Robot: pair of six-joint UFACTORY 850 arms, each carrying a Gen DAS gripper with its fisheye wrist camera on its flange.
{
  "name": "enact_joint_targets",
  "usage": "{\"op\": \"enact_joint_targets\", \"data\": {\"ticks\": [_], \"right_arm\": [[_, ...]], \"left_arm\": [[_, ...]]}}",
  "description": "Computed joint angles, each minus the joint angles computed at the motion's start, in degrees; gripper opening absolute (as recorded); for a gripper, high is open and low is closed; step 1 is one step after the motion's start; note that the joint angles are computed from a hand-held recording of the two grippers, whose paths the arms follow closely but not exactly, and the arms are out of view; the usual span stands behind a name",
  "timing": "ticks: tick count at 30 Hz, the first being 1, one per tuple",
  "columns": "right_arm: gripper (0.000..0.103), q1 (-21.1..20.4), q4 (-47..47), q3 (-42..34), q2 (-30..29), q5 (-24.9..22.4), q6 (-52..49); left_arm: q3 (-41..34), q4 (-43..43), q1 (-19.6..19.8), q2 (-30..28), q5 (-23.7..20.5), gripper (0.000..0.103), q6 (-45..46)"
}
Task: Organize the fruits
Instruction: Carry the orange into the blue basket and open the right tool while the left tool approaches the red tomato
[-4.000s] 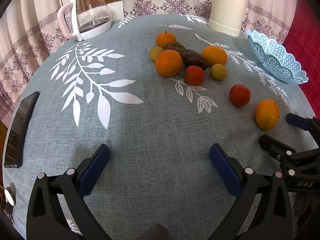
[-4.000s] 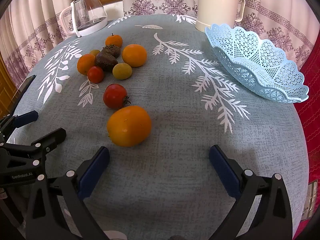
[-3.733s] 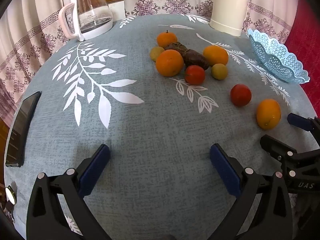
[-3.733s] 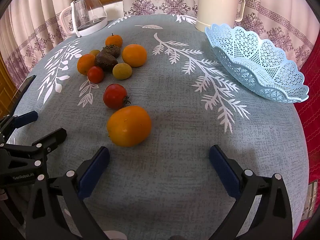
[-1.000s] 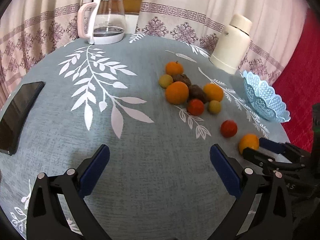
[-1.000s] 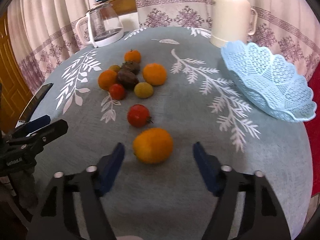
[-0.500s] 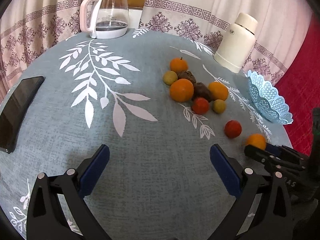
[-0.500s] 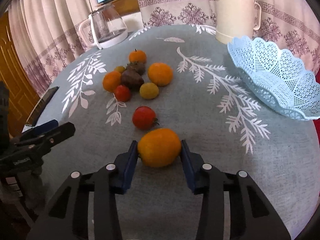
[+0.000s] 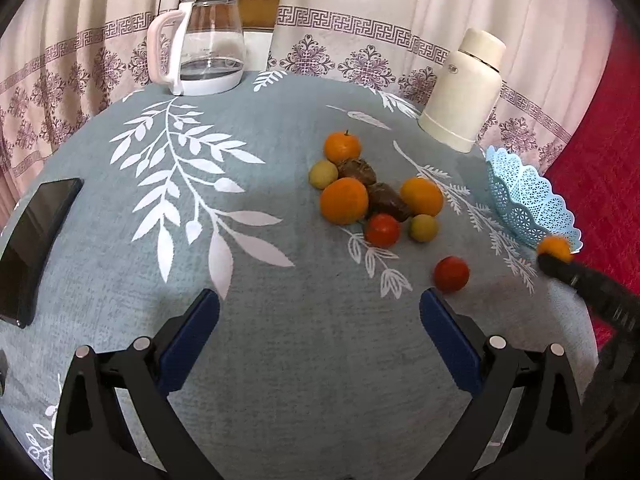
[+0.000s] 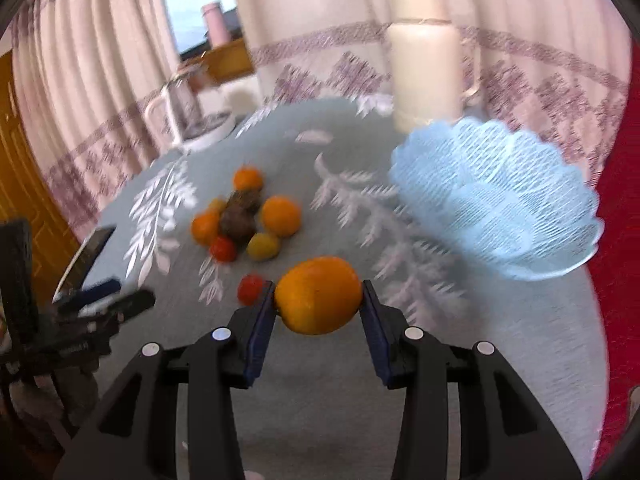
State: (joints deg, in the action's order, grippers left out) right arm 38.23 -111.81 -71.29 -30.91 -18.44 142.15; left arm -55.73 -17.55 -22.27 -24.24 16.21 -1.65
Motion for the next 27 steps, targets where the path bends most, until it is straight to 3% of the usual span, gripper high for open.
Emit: {"op": "enact_joint_targets", "data": {"ticks": [5, 12, 24, 27], "right_arm": [[0.043, -1.67, 4.36, 1.59, 2.39, -6.62, -1.67], [0.043, -4.64, 13.46, 0.46, 1.47, -11.24, -7.47], [0.043, -6.58, 17.5, -0.82, -0.87, -11.17, -9.38], [0.055, -6.49, 15.93, -0.27, -0.51, -12.42, -7.27]], "left_arm": [[-0.56, -1.37, -0.34, -0.21, -0.05, 0.101, 1.82], [-2.07, -6.68, -1.49, -0.9, -0.12, 0.101, 7.99], [-5.44, -17.41, -3.99, -2.59, -0.82, 0.101, 22.5], [-6.46, -19.08, -4.63, -3.25, -1.12, 0.101, 25.15]]}}
